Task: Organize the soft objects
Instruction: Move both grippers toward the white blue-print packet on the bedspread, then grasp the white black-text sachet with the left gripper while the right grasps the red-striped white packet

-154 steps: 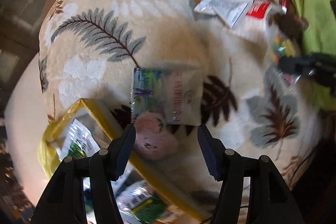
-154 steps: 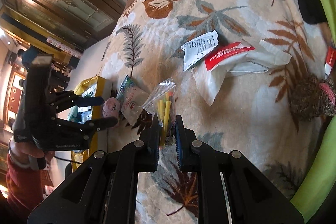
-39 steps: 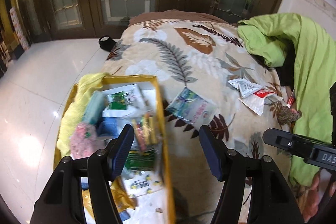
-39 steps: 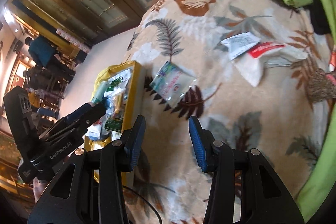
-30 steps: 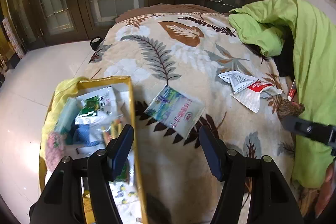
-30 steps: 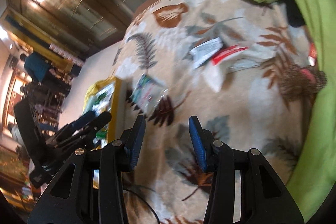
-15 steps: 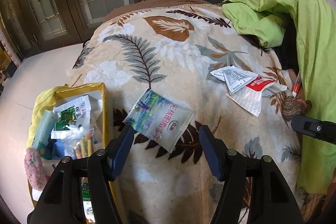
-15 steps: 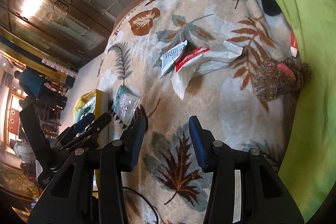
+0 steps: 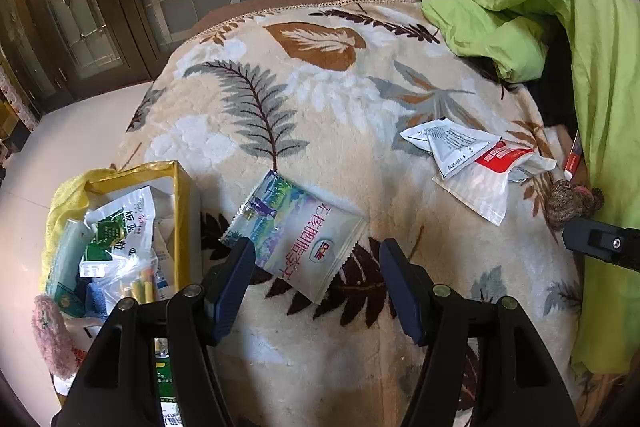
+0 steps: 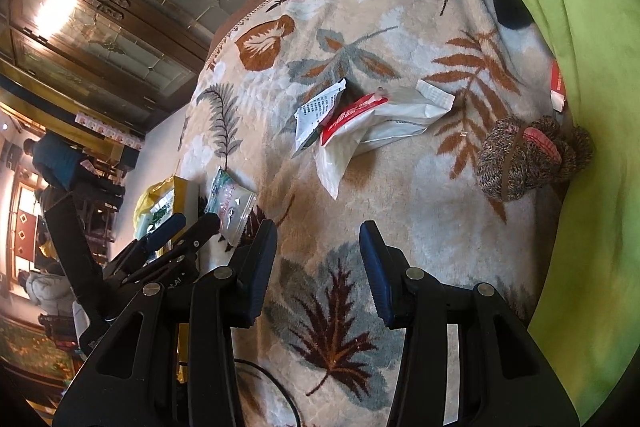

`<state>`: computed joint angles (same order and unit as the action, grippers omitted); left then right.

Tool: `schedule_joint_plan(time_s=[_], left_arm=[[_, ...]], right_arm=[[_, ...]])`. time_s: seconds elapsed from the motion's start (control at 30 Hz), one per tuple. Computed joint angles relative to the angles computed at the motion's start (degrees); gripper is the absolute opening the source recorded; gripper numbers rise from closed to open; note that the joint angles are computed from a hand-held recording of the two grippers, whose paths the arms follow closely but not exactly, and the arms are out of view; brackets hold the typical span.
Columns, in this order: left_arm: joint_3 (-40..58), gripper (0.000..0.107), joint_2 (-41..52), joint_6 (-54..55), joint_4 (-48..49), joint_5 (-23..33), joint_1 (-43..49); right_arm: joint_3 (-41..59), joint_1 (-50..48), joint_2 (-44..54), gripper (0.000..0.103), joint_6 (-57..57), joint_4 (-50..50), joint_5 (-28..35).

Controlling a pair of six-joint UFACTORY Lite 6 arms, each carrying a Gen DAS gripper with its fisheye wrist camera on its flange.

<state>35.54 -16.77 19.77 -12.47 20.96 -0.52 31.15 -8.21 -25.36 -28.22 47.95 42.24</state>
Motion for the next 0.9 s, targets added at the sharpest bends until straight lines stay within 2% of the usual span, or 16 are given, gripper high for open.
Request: schedule_joint_plan(time_s=[0.1, 0.17, 0.23, 0.33, 0.47, 0.6, 0.73, 0.9], left_arm=[[2.2, 0.065, 3.2, 5.8, -5.6, 1.5, 1.3], [5.6, 0.065, 7.2, 13.6, -13.8, 5.1, 4.3], [11.0, 0.065, 13.4, 19.9, -21.1, 11.5, 7.9], [14.5, 0.065, 16.7, 17.5, -20.2, 13.2, 8.2], [17.7, 0.065, 18.8, 16.3, -20.4, 14.7, 7.3], [24.0, 0.065, 24.9, 14.0, -21.3, 17.7, 5.2], [31.7, 0.065, 32.6, 8.4, -22.5, 19.8, 3.0], [39.0, 0.068, 39.8, -0.4, -20.8, 19.1, -2.2]], right_arm=[[0.3, -0.4, 0.8, 0.043, -0.5, 0.6, 0.0], [0.6, -0.6, 1.6, 0.043, -0.8, 0.9, -0.3], [1.3, -1.3, 2.8, 0.044, -0.9, 1.2, -0.9], [2.7, -3.1, 5.3, 0.051, -2.4, 4.3, -0.5], [7.1, -4.3, 10.3, 0.051, -5.9, 10.8, 2.4], [12.5, -2.9, 14.2, 0.051, -3.5, 9.7, 0.7], [10.6, -6.0, 15.2, 0.051, -6.0, 14.4, 2.3], [6.3, -10.0, 17.2, 0.052, -11.1, 20.3, 2.5]])
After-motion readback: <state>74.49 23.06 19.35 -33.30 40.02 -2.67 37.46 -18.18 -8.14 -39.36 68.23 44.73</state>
